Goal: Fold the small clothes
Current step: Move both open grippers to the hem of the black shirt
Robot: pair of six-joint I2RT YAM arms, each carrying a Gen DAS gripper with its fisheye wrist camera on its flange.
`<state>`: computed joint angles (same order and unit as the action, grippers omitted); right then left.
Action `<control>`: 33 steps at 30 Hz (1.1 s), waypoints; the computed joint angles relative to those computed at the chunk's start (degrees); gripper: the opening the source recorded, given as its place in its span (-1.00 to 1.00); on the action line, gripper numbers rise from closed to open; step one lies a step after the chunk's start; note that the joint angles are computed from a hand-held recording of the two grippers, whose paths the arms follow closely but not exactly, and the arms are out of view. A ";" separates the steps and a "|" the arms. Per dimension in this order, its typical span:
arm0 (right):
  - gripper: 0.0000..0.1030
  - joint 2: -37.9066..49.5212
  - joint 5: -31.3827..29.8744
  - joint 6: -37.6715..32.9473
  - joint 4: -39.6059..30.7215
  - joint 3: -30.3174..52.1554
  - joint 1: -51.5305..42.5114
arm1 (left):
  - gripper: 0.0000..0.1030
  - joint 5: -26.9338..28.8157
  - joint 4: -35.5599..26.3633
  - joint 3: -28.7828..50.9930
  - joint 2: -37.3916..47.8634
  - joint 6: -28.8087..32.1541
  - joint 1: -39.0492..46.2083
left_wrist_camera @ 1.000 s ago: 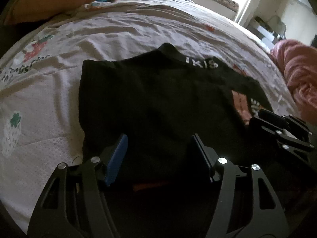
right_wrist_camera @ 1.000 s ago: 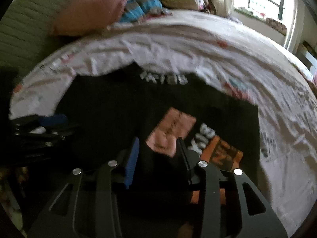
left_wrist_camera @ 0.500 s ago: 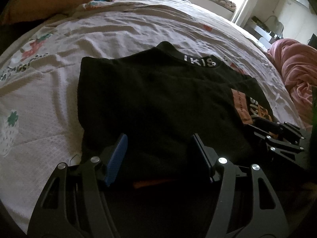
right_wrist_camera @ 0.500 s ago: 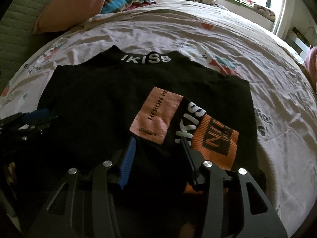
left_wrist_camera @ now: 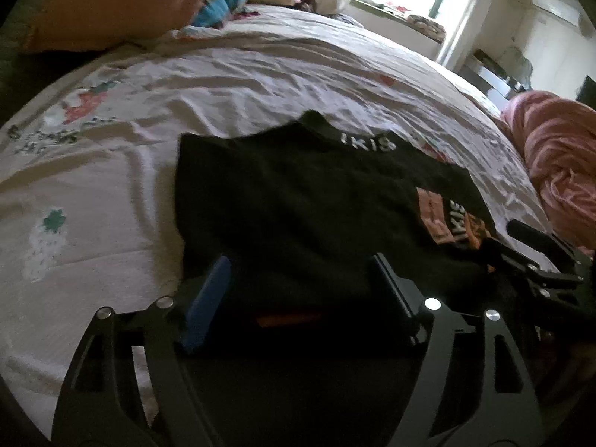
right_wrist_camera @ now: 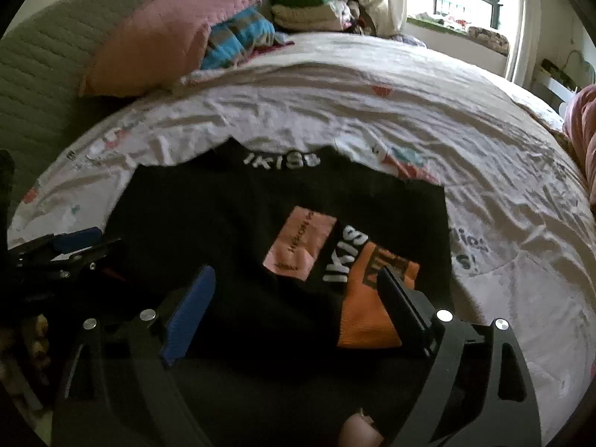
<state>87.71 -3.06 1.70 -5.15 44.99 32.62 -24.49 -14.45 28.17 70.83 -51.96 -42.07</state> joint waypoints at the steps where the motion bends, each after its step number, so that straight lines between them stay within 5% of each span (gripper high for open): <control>1: 0.81 -0.78 0.02 0.10 0.37 -0.55 -0.06 | 0.36 -1.11 -1.51 0.43 -0.97 -0.79 -0.68; 13: 0.89 -9.91 -5.11 0.33 -0.21 -4.03 -3.36 | 0.82 -12.10 -16.75 4.18 -8.22 -12.85 -9.90; 33: 0.91 -25.04 -10.22 -0.14 -6.59 -7.55 -7.76 | 0.82 -22.17 -43.17 14.97 -7.66 -35.26 -26.58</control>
